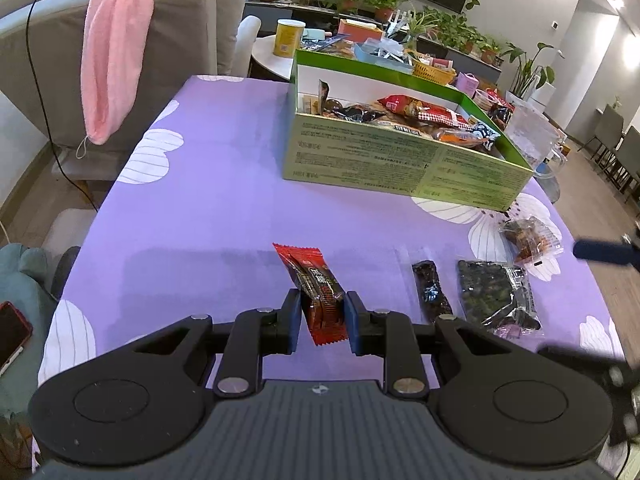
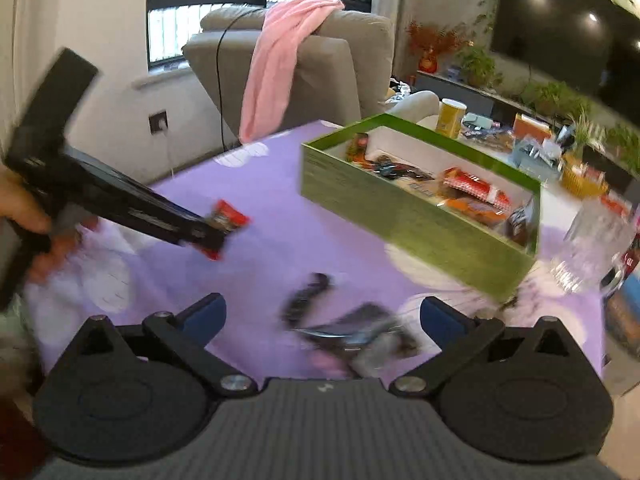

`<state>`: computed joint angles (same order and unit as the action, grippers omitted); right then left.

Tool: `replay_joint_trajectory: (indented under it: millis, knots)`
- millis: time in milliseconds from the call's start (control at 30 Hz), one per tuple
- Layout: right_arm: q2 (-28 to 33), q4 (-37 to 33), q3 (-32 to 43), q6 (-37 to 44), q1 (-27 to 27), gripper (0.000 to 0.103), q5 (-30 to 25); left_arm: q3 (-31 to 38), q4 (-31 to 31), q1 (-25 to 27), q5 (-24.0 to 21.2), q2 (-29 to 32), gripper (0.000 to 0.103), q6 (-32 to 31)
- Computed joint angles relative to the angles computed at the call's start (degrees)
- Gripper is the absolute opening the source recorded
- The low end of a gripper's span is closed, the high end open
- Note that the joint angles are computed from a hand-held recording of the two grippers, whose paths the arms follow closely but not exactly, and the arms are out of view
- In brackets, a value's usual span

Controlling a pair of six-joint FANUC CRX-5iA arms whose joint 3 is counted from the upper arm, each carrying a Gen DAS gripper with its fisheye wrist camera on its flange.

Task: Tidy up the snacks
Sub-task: 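Grasp the red candy with the left tool while the right grasps the dried-fruit bag, then carry both snacks into the green box and open both tools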

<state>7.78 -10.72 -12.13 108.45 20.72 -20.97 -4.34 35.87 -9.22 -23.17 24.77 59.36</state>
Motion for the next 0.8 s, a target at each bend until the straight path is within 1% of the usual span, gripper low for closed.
replay_joint_trajectory:
  millis: [33,67,133,200,233,300,333,433,533,567,600,667,800]
  knots:
    - [1.95,-4.26,3.6,7.2,-1.71,0.087,-4.05,-0.08,0.18,-0.09,0.0,-0.01,0.021,-0.16]
    - [4.21,-6.35,6.91,11.87,-3.01,0.087,-8.02,-0.39,0.8,-0.21,0.11,-0.12,0.021,-0.78]
    - [8.41,-9.44,12.6,17.78,-5.12,0.087,-15.46,-0.88,1.47,-0.28,0.17,-0.41,0.021,-1.47]
    - [12.95,-11.4,18.43,20.75,-6.81,0.087,-22.6,-0.81,0.29,-0.14,-0.02,-0.66,0.021,-0.43]
    - [14.51,-11.64,20.38,21.12,-7.23,0.087,-24.95,-0.61,-0.76,0.01,-0.16,-0.78,0.021,0.51]
    - [17.32,-11.03,23.15,20.23,-7.52,0.087,-27.05,-0.25,-2.57,0.26,-0.25,-0.97,0.021,2.36]
    - [18.17,-13.48,24.61,20.43,-8.51,0.087,-28.22,0.2,-3.76,0.39,-0.29,-0.91,0.021,3.65]
    - [18.04,-12.32,23.74,13.79,-7.93,0.087,-24.67,1.52,-5.73,0.53,-0.55,-0.47,0.021,5.91]
    - [15.68,-10.15,19.39,10.85,-6.36,0.086,-19.4,2.63,-6.17,0.34,-1.17,0.24,0.021,5.97]
    - [14.71,-8.66,17.62,8.69,-5.6,0.085,-17.71,2.68,-5.67,0.24,-1.25,0.39,0.021,5.4]
    - [13.88,-8.63,16.63,7.51,-5.52,0.084,-17.21,2.7,-5.16,0.17,-1.34,0.51,0.021,4.91]
    - [12.1,-11.23,15.07,7.48,-6.01,0.079,-17.06,2.73,-4.37,0.03,-1.47,0.73,0.021,4.15]
    - [8.63,-12.4,11.8,4.3,-6.53,0.077,-14.95,2.42,-2.84,-0.06,-1.17,0.57,0.021,2.75]
